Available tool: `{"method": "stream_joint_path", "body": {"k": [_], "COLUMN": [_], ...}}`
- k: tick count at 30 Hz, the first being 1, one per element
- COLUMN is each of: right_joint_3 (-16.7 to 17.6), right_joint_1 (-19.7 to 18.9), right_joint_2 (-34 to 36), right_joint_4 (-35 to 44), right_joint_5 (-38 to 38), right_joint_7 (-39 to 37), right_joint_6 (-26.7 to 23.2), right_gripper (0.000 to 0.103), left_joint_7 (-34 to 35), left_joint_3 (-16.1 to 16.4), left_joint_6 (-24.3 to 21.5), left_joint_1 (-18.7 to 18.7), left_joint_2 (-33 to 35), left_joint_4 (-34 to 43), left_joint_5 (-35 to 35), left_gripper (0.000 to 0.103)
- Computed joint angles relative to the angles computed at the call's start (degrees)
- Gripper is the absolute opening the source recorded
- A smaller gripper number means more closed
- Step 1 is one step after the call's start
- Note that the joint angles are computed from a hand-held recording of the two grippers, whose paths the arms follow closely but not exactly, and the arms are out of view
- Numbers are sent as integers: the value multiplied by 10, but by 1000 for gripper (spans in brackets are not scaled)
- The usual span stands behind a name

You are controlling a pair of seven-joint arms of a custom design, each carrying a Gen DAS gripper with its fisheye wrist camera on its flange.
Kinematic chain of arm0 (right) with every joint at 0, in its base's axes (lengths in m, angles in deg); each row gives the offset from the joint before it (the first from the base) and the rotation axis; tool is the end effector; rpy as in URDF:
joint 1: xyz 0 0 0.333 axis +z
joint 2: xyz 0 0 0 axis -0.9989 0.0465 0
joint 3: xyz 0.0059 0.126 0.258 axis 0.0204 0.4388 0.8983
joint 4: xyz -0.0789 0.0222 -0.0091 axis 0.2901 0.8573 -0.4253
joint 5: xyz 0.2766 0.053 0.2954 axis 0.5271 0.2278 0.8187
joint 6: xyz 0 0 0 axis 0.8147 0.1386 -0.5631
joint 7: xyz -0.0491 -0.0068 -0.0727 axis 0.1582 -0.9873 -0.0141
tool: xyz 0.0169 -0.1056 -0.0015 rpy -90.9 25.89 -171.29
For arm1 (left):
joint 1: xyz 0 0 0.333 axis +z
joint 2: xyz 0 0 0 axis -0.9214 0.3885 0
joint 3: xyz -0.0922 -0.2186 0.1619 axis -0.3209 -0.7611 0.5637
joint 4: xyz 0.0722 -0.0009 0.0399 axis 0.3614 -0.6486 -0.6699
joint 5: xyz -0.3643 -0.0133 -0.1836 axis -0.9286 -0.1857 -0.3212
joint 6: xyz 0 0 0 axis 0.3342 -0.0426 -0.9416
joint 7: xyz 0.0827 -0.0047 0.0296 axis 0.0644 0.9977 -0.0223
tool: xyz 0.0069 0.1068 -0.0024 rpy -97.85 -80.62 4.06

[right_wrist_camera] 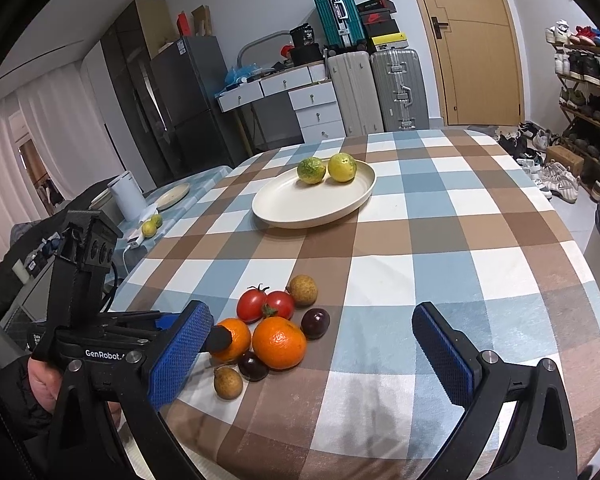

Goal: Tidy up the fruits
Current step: 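Close the left gripper around a mandarin orange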

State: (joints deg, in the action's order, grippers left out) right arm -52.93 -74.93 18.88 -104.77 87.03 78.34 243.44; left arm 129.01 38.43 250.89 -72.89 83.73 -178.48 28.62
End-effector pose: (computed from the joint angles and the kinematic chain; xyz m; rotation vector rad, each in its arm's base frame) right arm 0.7079 0.3449 0.3671 -1.9349 1.0031 -0.1956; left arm 0.6623 -0.2226 0.3351 -2.2223 1.7034 -1.1407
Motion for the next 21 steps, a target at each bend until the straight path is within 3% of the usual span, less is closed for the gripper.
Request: {"method": "stream_joint_path", "body": {"k": [5, 7, 11, 14, 21], "right_joint_3": [1, 1, 1, 0, -7], "right_joint_1": [-1, -1, -1, 0, 4], "right_joint_2": [0, 0, 1, 3, 20], "right_joint_4": [-1, -1, -3, 0, 25], "right_joint_5": [1, 0, 0, 0, -1], "right_joint_7": [-1, 0, 0, 2, 18], "right_joint_6": [0, -1, -2, -7, -49], "right_gripper": [103, 103, 103, 103, 103], "left_joint_7": [56, 59, 80, 76, 76], "left_joint_3": [-61, -54, -79, -62, -69], "left_joint_6": [7, 8, 15, 15, 46], "left_joint_1": [47, 40, 62, 47, 62], "left_joint_2": [11, 10, 14, 7, -15], "left_joint_4": [2, 2, -1, -5, -33], "left_joint_5": [-26, -27, -49, -48, -57], "left_gripper": [38, 38, 38, 37, 37]}}
